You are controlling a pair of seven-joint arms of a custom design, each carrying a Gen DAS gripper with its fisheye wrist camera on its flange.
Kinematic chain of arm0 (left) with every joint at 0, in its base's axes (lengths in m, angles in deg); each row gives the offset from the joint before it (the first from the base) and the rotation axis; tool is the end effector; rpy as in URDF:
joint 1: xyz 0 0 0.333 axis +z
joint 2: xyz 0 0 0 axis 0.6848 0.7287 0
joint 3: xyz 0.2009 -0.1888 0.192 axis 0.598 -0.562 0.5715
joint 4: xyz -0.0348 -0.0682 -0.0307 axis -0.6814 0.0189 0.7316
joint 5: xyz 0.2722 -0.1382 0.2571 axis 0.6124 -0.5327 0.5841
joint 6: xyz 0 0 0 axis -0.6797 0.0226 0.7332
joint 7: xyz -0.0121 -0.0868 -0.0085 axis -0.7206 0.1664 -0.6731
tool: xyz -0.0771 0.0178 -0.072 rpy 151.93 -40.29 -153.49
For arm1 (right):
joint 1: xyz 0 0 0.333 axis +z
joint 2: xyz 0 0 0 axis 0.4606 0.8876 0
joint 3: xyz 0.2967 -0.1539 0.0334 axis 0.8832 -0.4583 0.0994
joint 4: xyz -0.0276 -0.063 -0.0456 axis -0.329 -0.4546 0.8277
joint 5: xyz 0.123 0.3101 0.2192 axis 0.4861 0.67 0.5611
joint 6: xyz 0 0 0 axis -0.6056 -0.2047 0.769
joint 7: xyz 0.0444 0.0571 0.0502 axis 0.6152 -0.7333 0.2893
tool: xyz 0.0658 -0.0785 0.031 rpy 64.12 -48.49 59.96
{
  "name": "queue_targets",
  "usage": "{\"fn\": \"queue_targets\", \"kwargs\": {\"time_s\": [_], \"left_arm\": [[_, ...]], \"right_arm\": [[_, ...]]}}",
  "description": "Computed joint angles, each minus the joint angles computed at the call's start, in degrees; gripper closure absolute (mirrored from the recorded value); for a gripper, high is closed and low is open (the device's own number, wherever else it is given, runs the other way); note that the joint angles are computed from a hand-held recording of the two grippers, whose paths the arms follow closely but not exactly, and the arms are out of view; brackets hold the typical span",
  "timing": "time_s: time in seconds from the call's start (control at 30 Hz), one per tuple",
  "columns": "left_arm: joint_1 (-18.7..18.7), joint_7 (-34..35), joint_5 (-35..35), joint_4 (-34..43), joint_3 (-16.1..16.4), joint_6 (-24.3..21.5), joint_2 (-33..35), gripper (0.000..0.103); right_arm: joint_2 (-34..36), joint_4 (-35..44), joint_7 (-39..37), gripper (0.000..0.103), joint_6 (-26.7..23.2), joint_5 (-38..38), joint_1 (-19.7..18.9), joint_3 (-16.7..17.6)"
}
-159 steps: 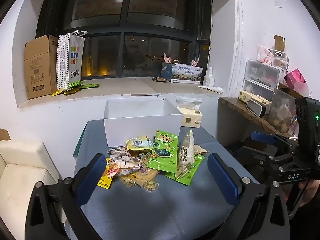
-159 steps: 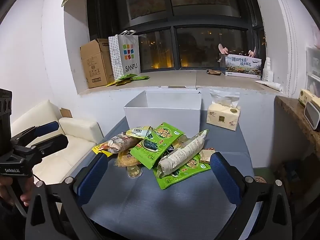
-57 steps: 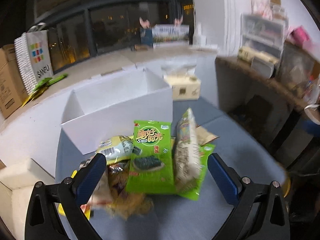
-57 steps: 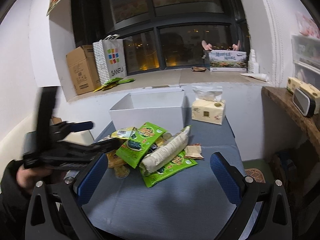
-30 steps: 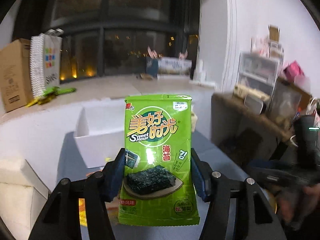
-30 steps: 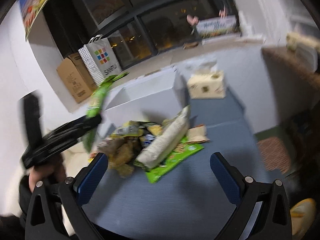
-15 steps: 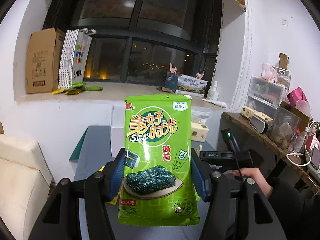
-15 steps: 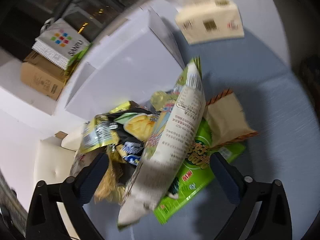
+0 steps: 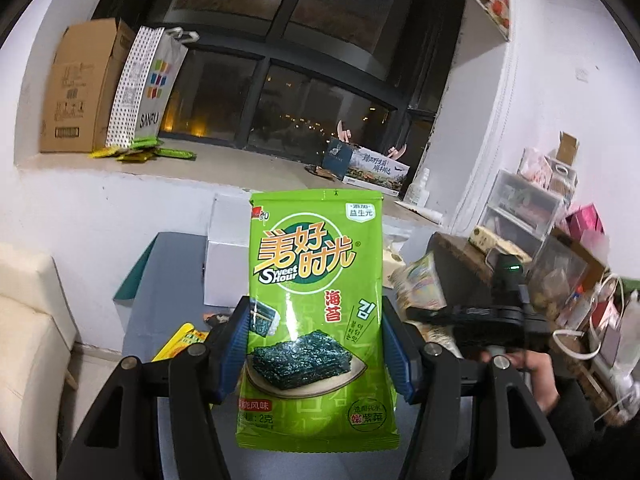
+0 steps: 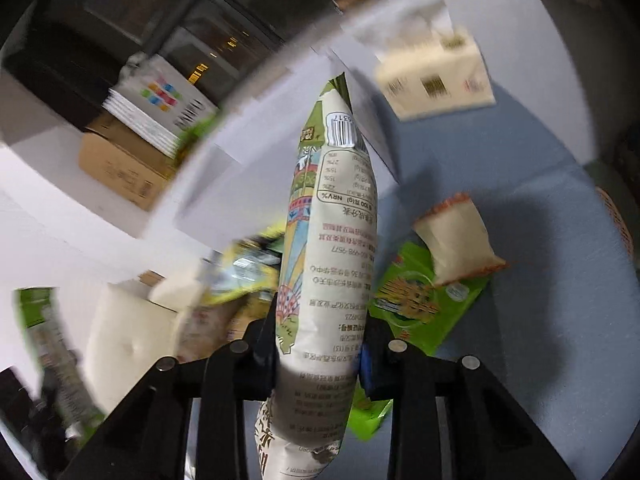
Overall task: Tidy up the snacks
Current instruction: 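Grasp green seaweed pack with left tool while right tool grasps white-green long bag, then drop seaweed pack into white box with left tool while right tool drops long bag in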
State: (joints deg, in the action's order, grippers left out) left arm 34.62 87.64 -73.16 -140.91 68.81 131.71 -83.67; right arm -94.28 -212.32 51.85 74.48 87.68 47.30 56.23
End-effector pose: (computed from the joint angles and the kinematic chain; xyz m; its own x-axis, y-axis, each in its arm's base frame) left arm 0.4386 0.0158 0.5682 -0.3723 -0.8695 0.3245 -0.5146 -0.0976 -0.8518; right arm 0.5017 0.1300 0.4861 -0.0110 -0.7679 -0.6405 -0.7969 0.3936 -0.4582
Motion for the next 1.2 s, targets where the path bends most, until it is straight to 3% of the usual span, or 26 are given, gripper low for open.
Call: {"fn": "queue_targets", "kwargs": {"time_s": [0.07,0.2,0.3,0.37,0.43,0.53,0.67,0.77,0.8,0.83,0.87,0.9,0.93,1.07,1.2], "left_arm": [[-0.01,-0.9,0.54,3.99,0.14,-0.9,3.37,0.039],[1.75,-4.9,3.46,15.57,-1.4,-1.96,13.04,0.039],[4.39,-12.73,9.3,27.99,-3.49,-5.59,23.33,0.039],[5.56,-18.94,16.27,36.44,-5.57,-4.93,30.38,0.039],[5.71,-26.55,26.03,44.56,-6.84,-3.57,37.48,0.039],[5.92,-35.01,35.04,55.03,-7.12,-7.09,46.57,0.039],[5.11,-40.0,44.82,61.39,-7.21,-8.74,53.53,0.038],[4.19,-46.09,51.82,65.27,-6.04,-11.33,57.62,0.019],[4.53,-47.64,53.02,67.11,-6.16,-12.99,59.07,0.001],[5.42,-47.8,53.01,67.53,-7.06,-13.46,59.7,0.0],[6.25,-47.03,52.99,66.24,-8.13,-12.48,59.18,0.0],[6.64,-46.53,53.78,64.59,-8.71,-10.73,58.38,0.0],[7.33,-45.96,54.06,63.62,-9.61,-9.52,57.99,0.0],[12.92,-41.04,50.3,57.85,-15.9,-5.27,53.78,0.0],[19.5,-28.19,37.42,47.33,-22.83,2.13,45.41,0.0]], "right_arm": [[-1.94,0.8,-4.36,0.07,-0.68,2.92,0.41,-0.87],[-1.13,6.22,-2.6,0.07,-0.43,-3.85,-0.54,-0.43],[3.03,13.64,3.84,0.07,-0.96,-15.17,-2.59,0.4],[7.94,20.85,9.68,0.07,-3.86,-24.36,-4.29,0.82],[14.34,29.91,16.2,0.07,-7.5,-34.7,-5.75,1.17],[24.16,44.58,25.55,0.07,-15.46,-48.5,-6.26,0.58],[34.66,60.13,27.26,0.07,-26.94,-55.0,-7.68,1.16],[41.35,69.71,29.61,0.069,-34.83,-60.31,-7.0,0.25],[44.01,73.79,30.79,0.066,-38.63,-61.48,-6.94,-0.09],[45.47,75.87,31.62,0.061,-40.79,-62.14,-6.97,-0.18],[46.69,77.75,31.55,0.036,-42.8,-62.09,-7.32,0.22],[46.84,77.64,31.35,0.012,-42.91,-61.86,-7.68,0.57],[45.73,75.52,31.59,0.007,-41.44,-62.4,-7.56,0.35],[42.48,70.6,33.13,0.007,-35.87,-66.79,-5.8,-0.95],[34.36,58.12,30.45,0.0,-24.23,-64.25,-7.48,1.4]]}}
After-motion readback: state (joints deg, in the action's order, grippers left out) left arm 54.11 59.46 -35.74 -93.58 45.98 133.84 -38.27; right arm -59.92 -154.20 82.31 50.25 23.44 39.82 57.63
